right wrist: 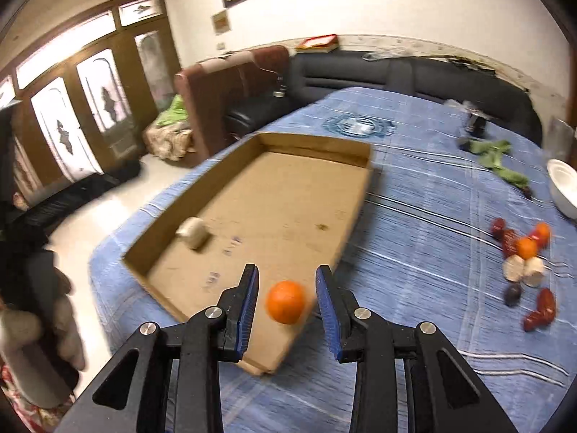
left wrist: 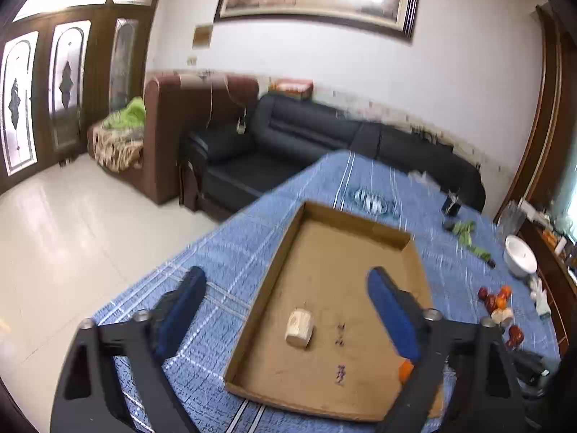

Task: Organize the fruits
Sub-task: 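Drop the yam piece into the cardboard tray with the left tool while the right tool drops the tangerine, then return both tools to the fruit pile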

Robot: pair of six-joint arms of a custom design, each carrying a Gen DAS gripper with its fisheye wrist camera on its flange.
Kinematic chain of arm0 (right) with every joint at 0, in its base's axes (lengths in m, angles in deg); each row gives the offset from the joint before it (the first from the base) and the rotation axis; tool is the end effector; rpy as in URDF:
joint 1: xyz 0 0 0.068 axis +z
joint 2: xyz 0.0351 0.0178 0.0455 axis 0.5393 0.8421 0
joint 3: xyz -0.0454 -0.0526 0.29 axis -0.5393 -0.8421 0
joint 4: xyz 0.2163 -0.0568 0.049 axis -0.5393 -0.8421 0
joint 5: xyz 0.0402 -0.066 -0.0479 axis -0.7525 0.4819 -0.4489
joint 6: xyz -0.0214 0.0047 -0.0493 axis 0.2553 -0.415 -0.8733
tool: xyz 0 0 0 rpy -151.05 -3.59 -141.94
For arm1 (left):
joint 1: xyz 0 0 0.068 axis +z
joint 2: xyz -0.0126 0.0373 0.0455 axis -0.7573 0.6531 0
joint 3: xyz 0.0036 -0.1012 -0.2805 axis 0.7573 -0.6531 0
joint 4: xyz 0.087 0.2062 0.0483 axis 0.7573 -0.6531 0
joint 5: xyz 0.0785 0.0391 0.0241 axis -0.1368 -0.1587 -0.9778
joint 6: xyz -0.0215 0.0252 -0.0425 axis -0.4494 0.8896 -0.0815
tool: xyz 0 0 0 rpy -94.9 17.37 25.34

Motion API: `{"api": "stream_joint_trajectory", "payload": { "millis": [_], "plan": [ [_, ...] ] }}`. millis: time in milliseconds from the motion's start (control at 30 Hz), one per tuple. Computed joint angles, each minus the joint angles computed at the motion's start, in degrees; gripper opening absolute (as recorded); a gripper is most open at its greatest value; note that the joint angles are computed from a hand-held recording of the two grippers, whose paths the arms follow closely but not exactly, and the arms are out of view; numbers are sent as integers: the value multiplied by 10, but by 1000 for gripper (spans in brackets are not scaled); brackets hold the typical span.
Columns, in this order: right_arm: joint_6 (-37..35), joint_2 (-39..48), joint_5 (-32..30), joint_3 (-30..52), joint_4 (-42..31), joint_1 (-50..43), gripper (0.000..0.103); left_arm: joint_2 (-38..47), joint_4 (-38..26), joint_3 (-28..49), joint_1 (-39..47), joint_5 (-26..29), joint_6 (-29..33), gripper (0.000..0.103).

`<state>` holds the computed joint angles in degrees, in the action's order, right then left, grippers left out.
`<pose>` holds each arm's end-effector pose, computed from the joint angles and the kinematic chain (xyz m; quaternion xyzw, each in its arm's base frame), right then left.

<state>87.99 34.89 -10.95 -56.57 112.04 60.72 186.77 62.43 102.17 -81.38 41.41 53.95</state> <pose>0.2667 0.1414 0.0687 -0.1122 0.9092 0.1326 0.3784 0.2475 -0.1374 0.1161 -0.0862 0.8638 -0.0659 0.4920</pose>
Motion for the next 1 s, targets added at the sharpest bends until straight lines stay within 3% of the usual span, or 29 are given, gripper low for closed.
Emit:
{"api": "stream_joint_trajectory", "payload": {
  "millis": [100, 333, 467, 700, 833, 900, 1000],
  "plan": [
    [1, 21, -7, 24, -32, -5, 36, -14, 2, -4, -2, 19, 3, 92],
    [4, 45, -7, 33, -37, 14, 35, -24, 29, -22, -15, -7, 11, 92],
    [6, 49, -36, 31, -35, 11, 35, -22, 40, -20, -18, 8, 17, 92],
    [-2, 51, -60, 9, 6, 13, 35, -39, -14, 8, -33, -7, 26, 92],
    [-8, 7, -53, -54, 68, -37, 35, -111, -61, 15, -43, -69, 32, 93],
    [-21, -30, -55, -96, 102, -77, 45, -146, -93, 28, -51, -85, 41, 103],
    [-48, -103, -68, -155, 132, -166, 66, -170, -132, 59, -60, -54, 48, 103]
  ]
}}
